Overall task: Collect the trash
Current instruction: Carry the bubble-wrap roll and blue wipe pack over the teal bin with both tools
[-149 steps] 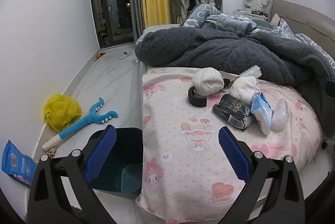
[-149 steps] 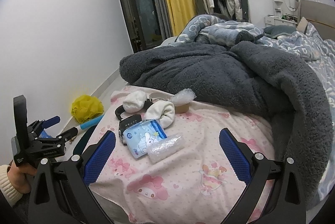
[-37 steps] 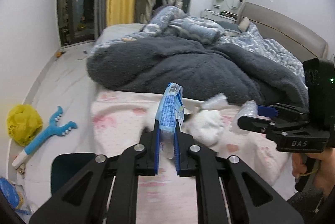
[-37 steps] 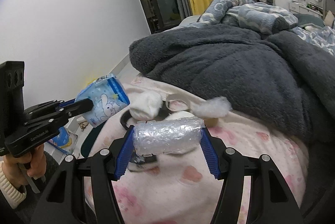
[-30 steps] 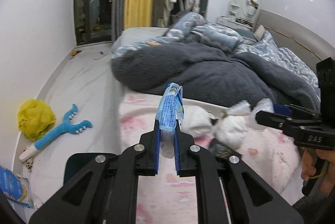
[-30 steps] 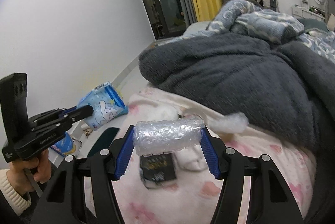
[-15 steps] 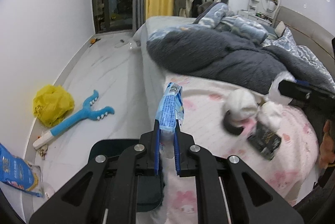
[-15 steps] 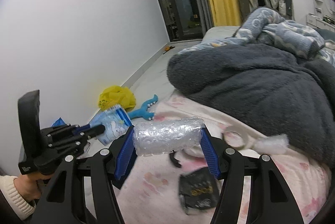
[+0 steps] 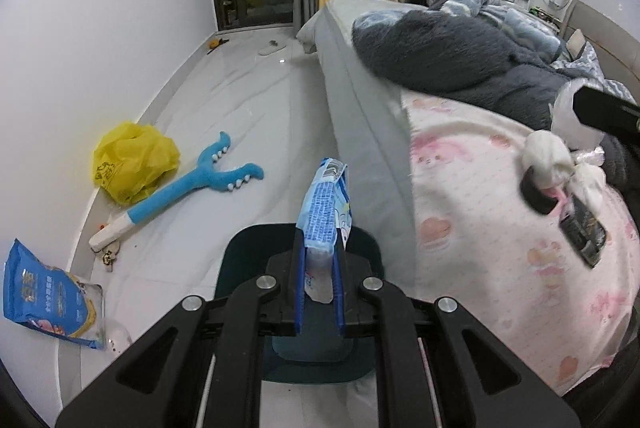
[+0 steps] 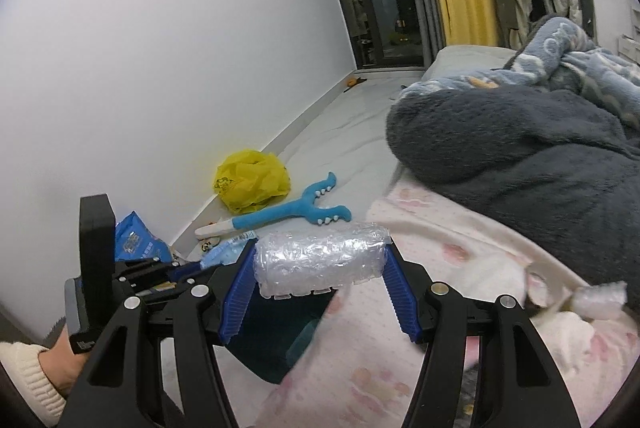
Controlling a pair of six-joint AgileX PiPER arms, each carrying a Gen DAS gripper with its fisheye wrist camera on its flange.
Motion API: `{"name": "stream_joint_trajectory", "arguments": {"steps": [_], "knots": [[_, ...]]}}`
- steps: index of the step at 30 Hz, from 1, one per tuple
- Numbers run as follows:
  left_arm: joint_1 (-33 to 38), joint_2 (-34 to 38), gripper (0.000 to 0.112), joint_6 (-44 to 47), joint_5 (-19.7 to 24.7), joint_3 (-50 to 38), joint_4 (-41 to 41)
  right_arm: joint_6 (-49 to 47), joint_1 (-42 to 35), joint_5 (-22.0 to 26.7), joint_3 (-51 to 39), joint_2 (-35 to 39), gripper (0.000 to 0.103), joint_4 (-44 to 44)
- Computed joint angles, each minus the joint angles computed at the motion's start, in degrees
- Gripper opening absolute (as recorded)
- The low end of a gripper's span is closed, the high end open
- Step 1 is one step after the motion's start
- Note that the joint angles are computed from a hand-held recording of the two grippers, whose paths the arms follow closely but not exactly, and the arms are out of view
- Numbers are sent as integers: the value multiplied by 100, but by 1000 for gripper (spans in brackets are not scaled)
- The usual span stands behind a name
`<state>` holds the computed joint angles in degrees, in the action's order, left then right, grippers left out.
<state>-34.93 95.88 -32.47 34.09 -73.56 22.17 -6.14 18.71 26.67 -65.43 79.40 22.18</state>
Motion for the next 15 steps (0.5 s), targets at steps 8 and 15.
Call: {"name": "stream_joint_trajectory", "arguments": {"steps": [8,15], "knots": [[373,20,13,667,-140,235,-595,400,430,-84,-429,487,61,-345],[752,31,13,1329,-279,425,-1271,959,811,-201,-786,807,61,-932]]}}
